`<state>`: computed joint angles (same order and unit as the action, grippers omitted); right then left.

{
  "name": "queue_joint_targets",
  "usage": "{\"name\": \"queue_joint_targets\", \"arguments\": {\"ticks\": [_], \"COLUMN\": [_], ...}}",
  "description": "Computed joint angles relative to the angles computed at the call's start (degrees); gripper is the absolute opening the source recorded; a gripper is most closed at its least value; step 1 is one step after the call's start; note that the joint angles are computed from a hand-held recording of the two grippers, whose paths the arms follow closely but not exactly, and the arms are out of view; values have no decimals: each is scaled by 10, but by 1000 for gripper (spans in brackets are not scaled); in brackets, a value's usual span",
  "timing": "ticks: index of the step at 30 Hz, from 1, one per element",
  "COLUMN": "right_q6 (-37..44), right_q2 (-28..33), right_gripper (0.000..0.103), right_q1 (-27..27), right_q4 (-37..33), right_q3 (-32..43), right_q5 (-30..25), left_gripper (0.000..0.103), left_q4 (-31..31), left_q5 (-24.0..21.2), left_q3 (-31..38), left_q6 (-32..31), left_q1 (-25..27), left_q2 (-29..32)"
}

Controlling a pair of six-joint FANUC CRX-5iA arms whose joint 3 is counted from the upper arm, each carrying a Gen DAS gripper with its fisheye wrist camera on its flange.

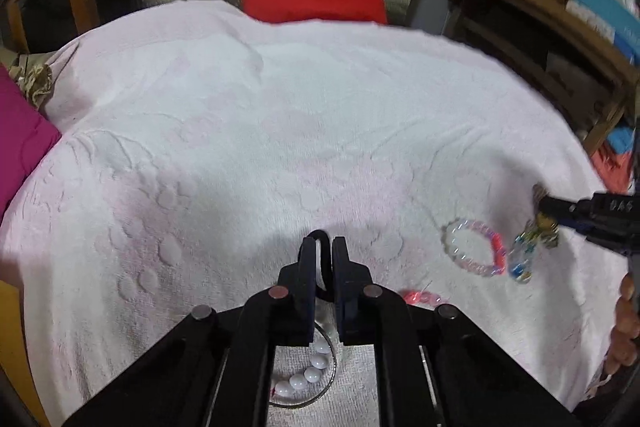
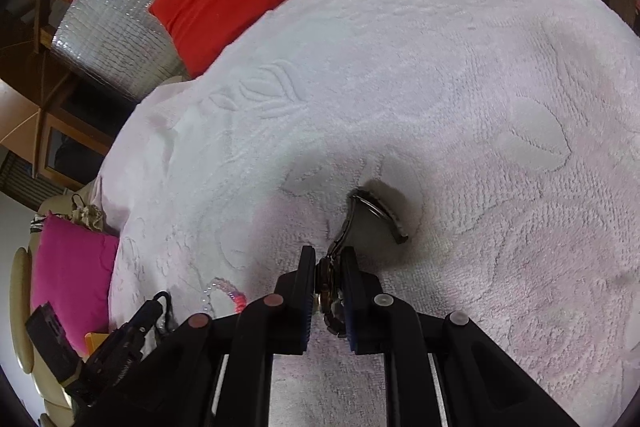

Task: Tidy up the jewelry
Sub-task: 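Grasp the black hair tie with the left gripper while the right holds the watch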

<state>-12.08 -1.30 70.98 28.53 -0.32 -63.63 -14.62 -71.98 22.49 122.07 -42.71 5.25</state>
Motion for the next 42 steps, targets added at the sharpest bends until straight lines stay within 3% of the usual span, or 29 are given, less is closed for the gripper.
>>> {"name": "queue_joint_targets", "arguments": {"ticks": [5,14,27,31,32,33,34,36,42], "right_q6": [-19,-75,-53,-50,-49,-49,-50,-53,-47], "right_q2": [-9,-24,-8,-9,-10,-11,-12,-15,-16], "right_gripper": [14,14,14,14,14,14,14,14,14], "right_q1": [12,31,27,28,28,29,29,30,29], "right_q4": [45,137,111,108,108,108,109,107,102], "right_q3": [-14,-44,-25,-26,-27,-28,-29,-33,-35], "right_q5": [13,41,38,39,39,38,37,37,38], "left_gripper": [7,7,9,9,12,23,44,66,66], "left_q4": [1,7,46,76,83,90,97,75,55], "left_q5": [41,52,27,51,59,66,75,63,37], "left_q3": [-35,-70,-74,-87,-88,-89,-88,-68,-29], "left_q6": [18,24,16,19,17,14,13,27,39], "left_q1": [6,18,41,52,51,52,49,35,18], "left_q2": [-47,-90,-72,-71,-69,-68,-64,-50,-10]}}
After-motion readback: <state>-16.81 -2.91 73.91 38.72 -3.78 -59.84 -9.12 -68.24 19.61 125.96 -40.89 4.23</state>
